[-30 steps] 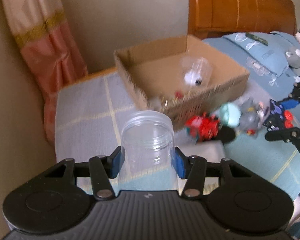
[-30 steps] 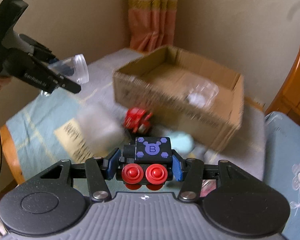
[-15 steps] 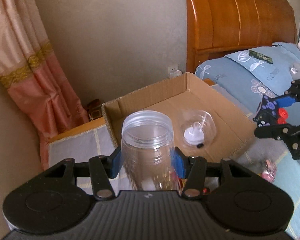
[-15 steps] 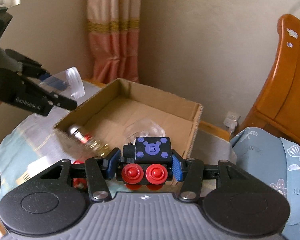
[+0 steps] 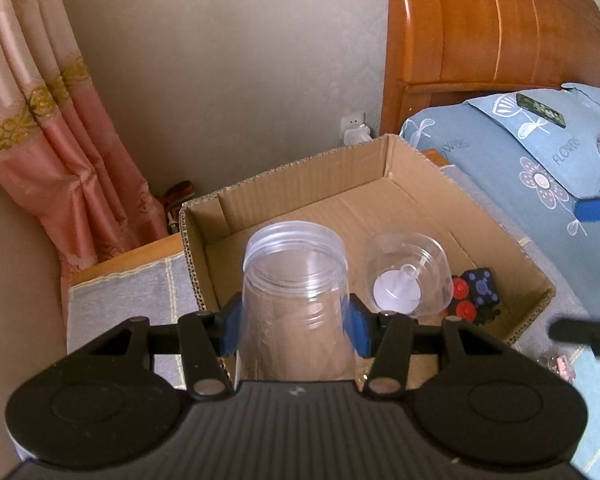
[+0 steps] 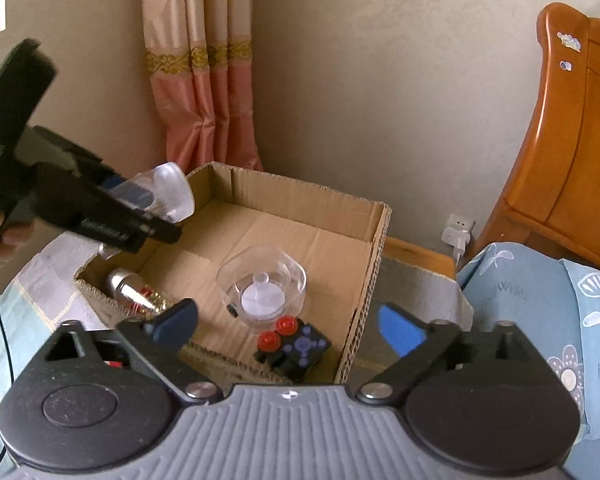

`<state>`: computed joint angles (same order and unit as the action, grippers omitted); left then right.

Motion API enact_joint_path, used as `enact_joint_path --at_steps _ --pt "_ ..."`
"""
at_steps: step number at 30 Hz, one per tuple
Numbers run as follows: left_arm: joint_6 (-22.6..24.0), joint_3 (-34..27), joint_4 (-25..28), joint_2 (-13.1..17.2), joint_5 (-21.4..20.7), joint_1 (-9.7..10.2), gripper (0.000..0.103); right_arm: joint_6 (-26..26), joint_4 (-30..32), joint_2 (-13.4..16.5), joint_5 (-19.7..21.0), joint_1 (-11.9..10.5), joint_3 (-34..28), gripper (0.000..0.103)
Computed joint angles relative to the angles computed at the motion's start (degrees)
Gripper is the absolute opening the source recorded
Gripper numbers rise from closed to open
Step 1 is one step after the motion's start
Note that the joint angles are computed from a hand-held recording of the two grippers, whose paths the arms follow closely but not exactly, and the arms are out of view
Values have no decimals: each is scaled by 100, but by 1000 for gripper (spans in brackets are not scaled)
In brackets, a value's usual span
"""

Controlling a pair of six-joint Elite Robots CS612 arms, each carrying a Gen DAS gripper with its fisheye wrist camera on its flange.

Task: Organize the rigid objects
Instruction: 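Carry the jar and cube toy into the cardboard box and release both, then withdraw both tools and move the left tool toward the white plastic bottle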

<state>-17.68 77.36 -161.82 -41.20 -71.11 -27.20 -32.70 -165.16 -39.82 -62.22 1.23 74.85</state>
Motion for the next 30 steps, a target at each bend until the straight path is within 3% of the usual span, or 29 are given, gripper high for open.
enact_joint_path --at_steps 10,11,13,15,20,30 --pt "-111 -562 401 307 460 65 52 -44 -204 -159 -49 -39 303 103" --pt "-161 -620 368 360 639 64 55 -38 -221 -165 -37 -45 313 103" --pt "-229 -714 415 427 917 58 85 -32 -218 -175 -26 -57 333 103" --pt "-367 -759 501 462 1234 35 90 -28 -227 -199 -40 -69 380 103" --pt "-544 -564 396 317 975 57 90 -12 -212 -241 -65 -98 467 103" --pt "-385 -9 112 -51 1001 -59 95 145 -237 -375 17 -138 710 103"
